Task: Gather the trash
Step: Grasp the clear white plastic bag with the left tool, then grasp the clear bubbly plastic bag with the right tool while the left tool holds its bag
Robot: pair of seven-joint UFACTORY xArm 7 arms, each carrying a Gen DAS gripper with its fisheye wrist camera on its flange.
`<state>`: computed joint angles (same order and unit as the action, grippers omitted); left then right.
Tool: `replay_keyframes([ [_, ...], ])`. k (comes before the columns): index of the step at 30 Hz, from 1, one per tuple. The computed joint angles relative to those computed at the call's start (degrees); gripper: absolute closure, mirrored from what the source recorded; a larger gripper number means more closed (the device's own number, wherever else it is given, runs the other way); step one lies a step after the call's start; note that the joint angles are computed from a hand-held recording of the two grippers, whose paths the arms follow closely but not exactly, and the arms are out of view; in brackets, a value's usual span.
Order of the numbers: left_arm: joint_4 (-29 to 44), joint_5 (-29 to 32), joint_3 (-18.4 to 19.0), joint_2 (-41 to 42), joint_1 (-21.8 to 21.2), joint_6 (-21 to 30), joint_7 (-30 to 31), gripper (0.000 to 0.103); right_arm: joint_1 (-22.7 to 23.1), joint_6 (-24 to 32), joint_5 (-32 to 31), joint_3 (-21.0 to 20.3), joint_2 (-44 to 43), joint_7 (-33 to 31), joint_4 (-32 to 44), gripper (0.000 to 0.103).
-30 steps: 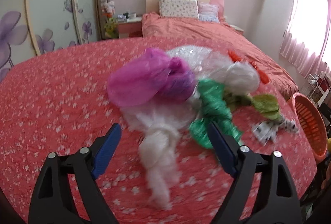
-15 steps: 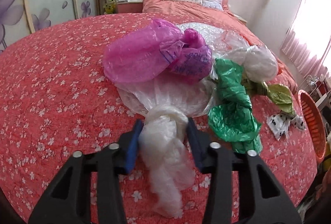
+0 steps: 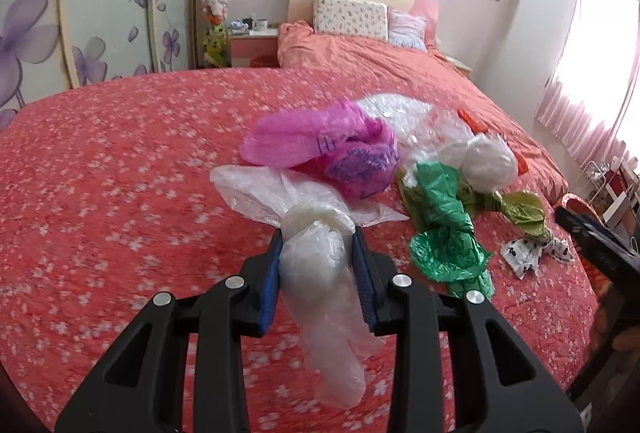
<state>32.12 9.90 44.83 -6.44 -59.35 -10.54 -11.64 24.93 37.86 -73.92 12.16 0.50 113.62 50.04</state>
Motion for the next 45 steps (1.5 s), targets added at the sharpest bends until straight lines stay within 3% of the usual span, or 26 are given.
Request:
replay_keyframes([
  [5, -1.14, -0.31, -10.65, -1.87, 12.50, -0.46, 0.49, 0.069, 0.18, -4.62, 0.58, -1.55, 5.85, -3.49, 5.88, 0.046],
  [8, -1.10, 0.38, -10.14, -2.82, 13.33, -0.63, 0.21, 0.069, 1.38, -5.97, -1.99, -2.53, 7.03, -1.36, 7.98, 0.046],
  [12, -1.50, 0.53, -12.73, -3.95, 16.77, -1.20, 0.32, 0.069, 2.47, -5.86, -4.74, -3.32, 8.26, 0.23, 11.28, 0.045],
  [19, -0.77, 0.95, -15.83, -3.36, 20.73, -1.01, -0.24, 0.069, 2.95, -6.11, 0.23, -5.38, 13.93, -6.55, 18.59, 0.037],
  [24, -0.44, 1.33, -10.97, -3.05, 16.16, -0.63, -0.73, 0.069, 3.96, -7.88, 7.29, -7.52, 18.12, -14.77, 21.88, 0.038],
  [28, -0.55, 0.22, -13.50, -3.00, 18.01, -0.54, -0.32, 0.069, 5.62, -9.64, 9.37, -9.42, 18.72, -17.08, 21.65, 0.077],
  [31, -0.66, -0.69, -16.68, -3.28, 20.36, -0.45, -0.16, 0.069, 7.08, -9.41, 7.24, -10.49, 17.39, -15.08, 20.42, 0.085],
  [35, -0.70, -1.08, -19.81, -3.67, 22.46, -0.68, -0.08, 0.069, 7.42, -8.24, 2.19, -10.19, 13.41, -10.19, 17.30, 0.086],
  [45, -0.23, -0.38, -21.78, -4.58, 20.07, -0.92, -0.53, 0.069, 2.66, -1.67, -3.30, -3.51, 0.13, -3.62, 6.52, 0.086],
])
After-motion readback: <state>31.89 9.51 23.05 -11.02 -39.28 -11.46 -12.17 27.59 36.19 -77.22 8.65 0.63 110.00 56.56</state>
